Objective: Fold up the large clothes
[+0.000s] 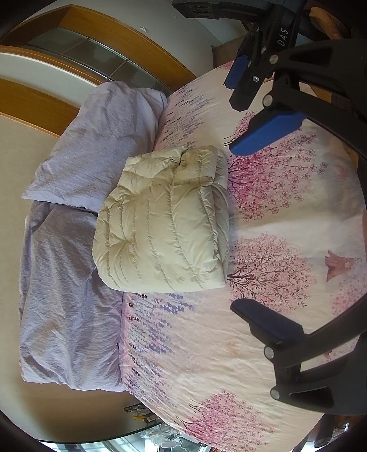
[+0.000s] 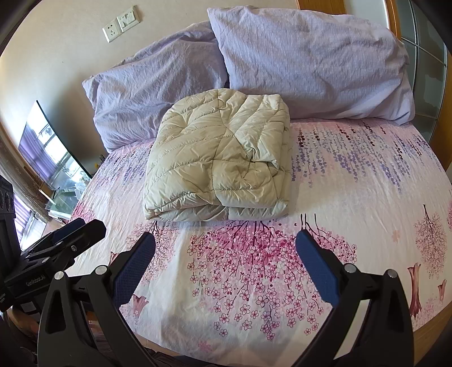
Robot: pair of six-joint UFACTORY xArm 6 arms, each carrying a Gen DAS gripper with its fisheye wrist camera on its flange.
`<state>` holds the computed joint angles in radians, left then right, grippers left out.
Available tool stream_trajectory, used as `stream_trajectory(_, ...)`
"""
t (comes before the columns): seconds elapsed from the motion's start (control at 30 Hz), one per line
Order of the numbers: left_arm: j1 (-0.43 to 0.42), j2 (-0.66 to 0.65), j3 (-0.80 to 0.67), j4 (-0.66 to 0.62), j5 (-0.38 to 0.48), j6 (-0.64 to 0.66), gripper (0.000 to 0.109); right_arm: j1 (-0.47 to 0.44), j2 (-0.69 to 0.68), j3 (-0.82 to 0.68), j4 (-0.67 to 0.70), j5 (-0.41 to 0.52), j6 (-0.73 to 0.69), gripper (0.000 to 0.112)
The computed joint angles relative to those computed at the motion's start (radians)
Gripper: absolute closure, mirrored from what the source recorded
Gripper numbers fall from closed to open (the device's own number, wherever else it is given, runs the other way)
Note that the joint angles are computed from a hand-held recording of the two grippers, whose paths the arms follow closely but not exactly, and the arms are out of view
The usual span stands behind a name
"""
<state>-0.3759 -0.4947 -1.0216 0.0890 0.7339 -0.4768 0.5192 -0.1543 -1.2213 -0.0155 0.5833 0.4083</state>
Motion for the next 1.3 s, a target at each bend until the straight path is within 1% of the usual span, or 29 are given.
stream_trajectory(1.3, 0.011, -0.001, 0.004, -0.010, -0.001, 0.012, 0.008, 0.000, 0.008, -0.004, 0.001, -0.001, -0.001, 0.011)
